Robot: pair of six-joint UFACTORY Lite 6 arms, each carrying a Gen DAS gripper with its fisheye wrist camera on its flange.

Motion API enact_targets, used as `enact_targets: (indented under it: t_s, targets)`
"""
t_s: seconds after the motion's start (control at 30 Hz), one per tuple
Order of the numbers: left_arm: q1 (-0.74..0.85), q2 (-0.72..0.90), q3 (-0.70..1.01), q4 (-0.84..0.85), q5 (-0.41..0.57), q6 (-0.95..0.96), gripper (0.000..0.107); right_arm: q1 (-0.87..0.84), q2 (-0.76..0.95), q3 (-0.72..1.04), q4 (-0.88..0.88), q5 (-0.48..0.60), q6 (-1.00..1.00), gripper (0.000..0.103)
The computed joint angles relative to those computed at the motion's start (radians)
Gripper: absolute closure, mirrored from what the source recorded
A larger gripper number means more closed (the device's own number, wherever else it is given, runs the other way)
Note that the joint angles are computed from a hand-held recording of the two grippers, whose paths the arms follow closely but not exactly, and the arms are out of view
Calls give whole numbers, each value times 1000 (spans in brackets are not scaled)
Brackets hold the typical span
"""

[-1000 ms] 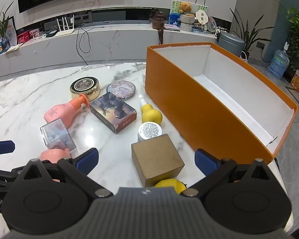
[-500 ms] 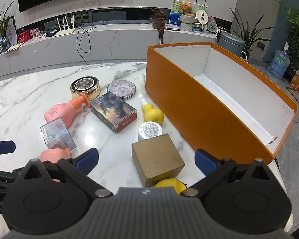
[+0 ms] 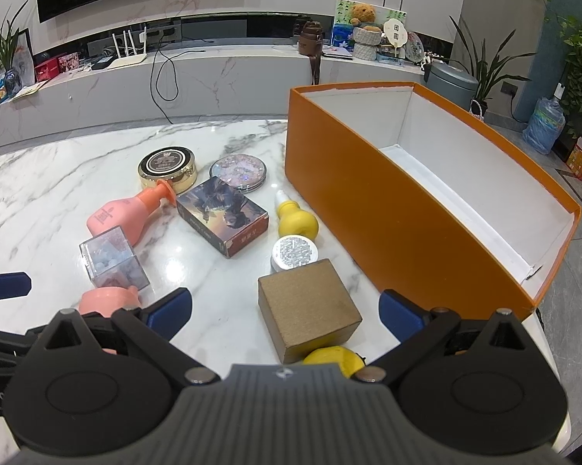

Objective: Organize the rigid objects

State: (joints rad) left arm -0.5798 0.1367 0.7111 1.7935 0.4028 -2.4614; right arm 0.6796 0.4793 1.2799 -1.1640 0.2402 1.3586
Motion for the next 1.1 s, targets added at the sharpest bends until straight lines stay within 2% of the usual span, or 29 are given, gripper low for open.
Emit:
enact_targets:
  t_s: [1.1]
  targets:
    - [-2, 11, 4, 13, 0, -17, 4, 6, 7, 9, 18, 8, -16, 2]
